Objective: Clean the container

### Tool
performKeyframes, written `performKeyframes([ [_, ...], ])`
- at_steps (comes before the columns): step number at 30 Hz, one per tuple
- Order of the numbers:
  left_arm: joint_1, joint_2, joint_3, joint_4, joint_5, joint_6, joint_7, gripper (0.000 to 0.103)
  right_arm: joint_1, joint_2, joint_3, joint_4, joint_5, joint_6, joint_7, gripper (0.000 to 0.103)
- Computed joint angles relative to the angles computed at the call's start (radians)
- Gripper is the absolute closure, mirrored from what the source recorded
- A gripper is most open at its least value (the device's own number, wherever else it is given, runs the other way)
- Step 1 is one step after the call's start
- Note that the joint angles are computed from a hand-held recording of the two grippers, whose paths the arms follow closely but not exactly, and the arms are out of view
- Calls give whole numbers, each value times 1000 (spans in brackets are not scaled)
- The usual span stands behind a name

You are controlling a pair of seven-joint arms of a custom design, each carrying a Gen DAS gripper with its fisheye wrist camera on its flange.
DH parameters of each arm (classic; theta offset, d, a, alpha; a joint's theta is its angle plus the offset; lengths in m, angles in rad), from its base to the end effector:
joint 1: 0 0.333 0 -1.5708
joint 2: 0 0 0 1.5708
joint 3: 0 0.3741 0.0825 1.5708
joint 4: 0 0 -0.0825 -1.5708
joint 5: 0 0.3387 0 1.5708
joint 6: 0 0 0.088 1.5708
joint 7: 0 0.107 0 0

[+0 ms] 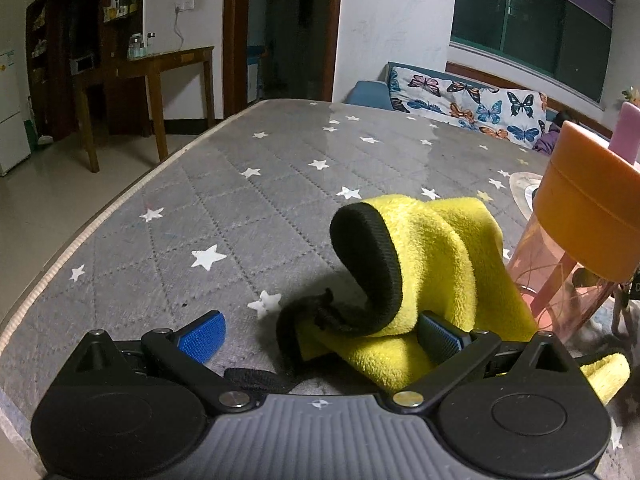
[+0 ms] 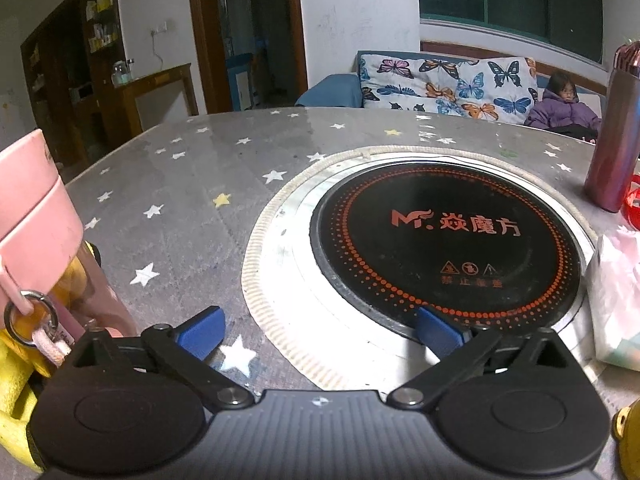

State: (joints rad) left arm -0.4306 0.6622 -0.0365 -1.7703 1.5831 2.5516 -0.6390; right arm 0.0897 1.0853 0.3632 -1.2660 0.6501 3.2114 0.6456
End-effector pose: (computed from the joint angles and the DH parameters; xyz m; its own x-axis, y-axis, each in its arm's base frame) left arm 0.5920 -0.3096 0.2698 0.3623 -0.9302 0.0594 -0.5793 -0.2746 -0.7675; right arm 0.7759 0.1776 0.2461 0.3974 -0.9143 -0.0787 -0.5965 -0.1923 -0.7792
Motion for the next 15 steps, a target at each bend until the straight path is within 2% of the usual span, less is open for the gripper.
performKeyframes([
  [11, 3, 7, 2, 11, 24, 26, -22, 0, 28, 1, -46, 11, -10, -10, 27, 0],
  [15, 6, 4, 2, 9, 34, 31, -51, 0, 28, -3, -46, 1, -14, -5, 27, 0],
])
